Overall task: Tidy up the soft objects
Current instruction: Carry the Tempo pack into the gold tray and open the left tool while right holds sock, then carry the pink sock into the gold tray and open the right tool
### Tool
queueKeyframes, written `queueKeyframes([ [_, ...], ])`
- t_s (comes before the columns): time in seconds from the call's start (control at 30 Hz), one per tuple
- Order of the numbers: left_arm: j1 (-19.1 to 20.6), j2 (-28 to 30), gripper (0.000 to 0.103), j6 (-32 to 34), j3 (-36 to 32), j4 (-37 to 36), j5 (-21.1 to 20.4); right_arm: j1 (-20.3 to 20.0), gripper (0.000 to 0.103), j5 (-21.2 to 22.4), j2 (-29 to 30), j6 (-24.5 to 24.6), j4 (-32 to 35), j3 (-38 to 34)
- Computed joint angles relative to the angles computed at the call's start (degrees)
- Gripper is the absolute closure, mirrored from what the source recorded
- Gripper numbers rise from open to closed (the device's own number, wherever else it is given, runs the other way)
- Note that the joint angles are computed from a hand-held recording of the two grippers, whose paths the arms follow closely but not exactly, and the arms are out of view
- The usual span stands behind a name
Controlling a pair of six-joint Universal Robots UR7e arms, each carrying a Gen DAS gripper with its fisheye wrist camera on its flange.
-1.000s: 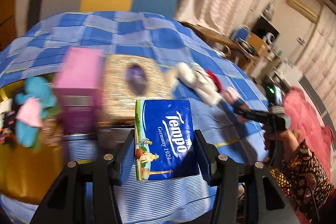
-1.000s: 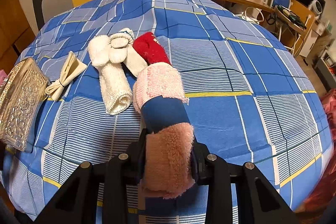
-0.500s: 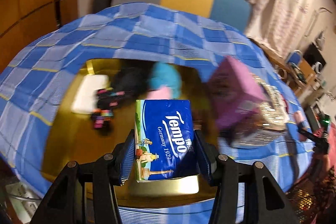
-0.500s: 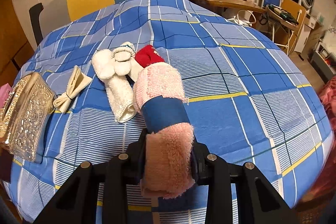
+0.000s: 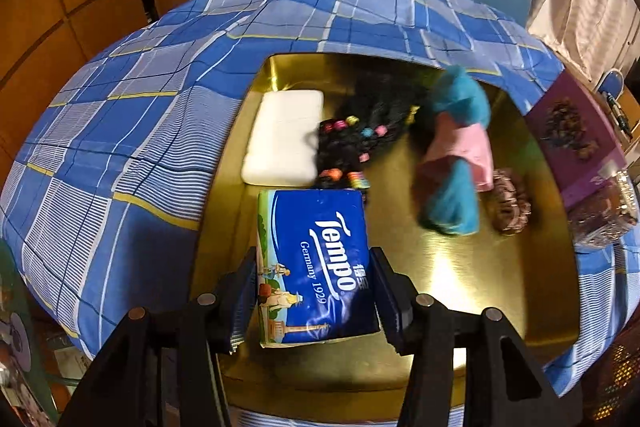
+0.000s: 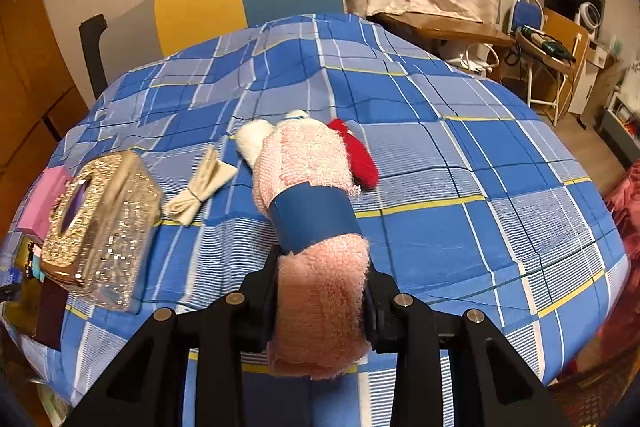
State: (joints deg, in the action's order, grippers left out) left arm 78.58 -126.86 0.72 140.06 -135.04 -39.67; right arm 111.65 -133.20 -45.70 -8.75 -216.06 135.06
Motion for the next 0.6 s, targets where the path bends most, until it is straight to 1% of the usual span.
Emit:
queueKeyframes([
  [0.07, 1.7, 1.6, 0.050, 1.9, -0.4, -2.0, -0.1, 0.8, 0.068, -0.5, 0.6, 0.6, 0.2, -0.2],
  [0.13, 3.2, 2.8, 0.050, 3.5, -0.9, -3.3, -1.0, 1.3, 0.068, -0.6, 1.0, 1.5, 0.3, -0.1],
  [0.27, 4.2, 4.2, 0.049, 6.3, -1.1, -4.4, -0.9, 2.3, 0.068, -0.6, 1.6, 3.1, 0.9, 0.0],
  [0.37, 4.2, 4.0, 0.049, 6.2, -0.8, -5.0, -0.3, 3.2, 0.068, -0.9, 2.1, 3.6, 1.4, -0.2],
  [0.53, 5.6, 2.6, 0.048, 4.8, -1.3, -5.9, -4.2, 5.0, 0.068, -1.4, 3.2, 4.3, 1.3, -0.7],
  [0.6, 5.7, 2.6, 0.047, 5.2, -1.5, -6.3, -4.9, 5.6, 0.068, -1.2, 3.3, 4.6, 1.8, -0.9],
])
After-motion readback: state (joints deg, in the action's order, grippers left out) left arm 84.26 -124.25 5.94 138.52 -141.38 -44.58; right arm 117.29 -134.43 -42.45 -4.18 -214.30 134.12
